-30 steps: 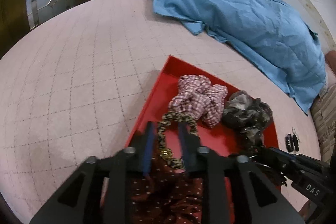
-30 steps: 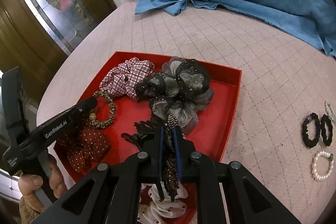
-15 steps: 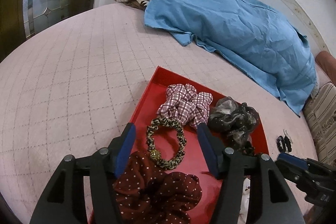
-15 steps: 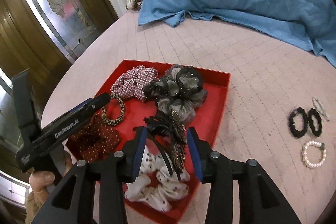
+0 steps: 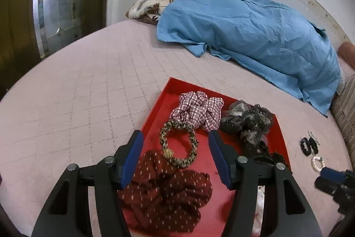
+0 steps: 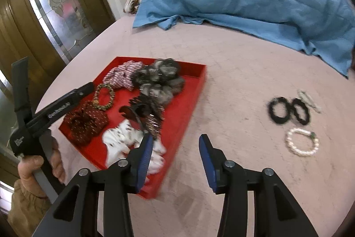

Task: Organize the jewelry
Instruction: 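Move both open tools back toward the black hair ties and pearl bracelet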

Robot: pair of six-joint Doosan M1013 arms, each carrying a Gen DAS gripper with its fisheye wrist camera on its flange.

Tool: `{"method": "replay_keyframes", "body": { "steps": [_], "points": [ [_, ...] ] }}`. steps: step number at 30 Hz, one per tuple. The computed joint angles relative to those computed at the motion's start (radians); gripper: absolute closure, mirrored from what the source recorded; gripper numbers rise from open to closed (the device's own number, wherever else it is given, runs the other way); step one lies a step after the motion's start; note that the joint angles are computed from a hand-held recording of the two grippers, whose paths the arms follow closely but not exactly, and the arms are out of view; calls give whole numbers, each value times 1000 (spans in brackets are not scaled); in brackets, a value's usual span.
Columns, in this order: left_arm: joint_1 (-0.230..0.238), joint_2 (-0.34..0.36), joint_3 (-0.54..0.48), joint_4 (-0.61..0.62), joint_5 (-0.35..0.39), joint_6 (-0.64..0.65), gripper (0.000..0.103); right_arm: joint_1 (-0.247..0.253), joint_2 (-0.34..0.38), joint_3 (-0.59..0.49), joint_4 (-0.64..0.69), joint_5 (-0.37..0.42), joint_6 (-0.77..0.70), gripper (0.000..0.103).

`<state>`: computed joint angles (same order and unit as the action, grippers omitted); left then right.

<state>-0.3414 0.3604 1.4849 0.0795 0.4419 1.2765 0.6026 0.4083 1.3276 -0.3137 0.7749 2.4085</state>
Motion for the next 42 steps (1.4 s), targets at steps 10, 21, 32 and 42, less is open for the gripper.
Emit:
{"method": "replay_keyframes", "body": {
  "steps": [10,21,32,42],
  "points": [
    [-52,-88,61,106,45,-94,37,-17,-97,147,-102,-55,131,46],
    [-162,-88,16,61,114,55,32,-63,-200,303,-194,-114,286,46],
    [-232,-11,-73,-134,243,252,32,-154,-283,432,-257,-117,404,46],
    [-254,137,-247,-194,355,220,32,-226,-254,446,-34,-269,208,46]
  ]
}}
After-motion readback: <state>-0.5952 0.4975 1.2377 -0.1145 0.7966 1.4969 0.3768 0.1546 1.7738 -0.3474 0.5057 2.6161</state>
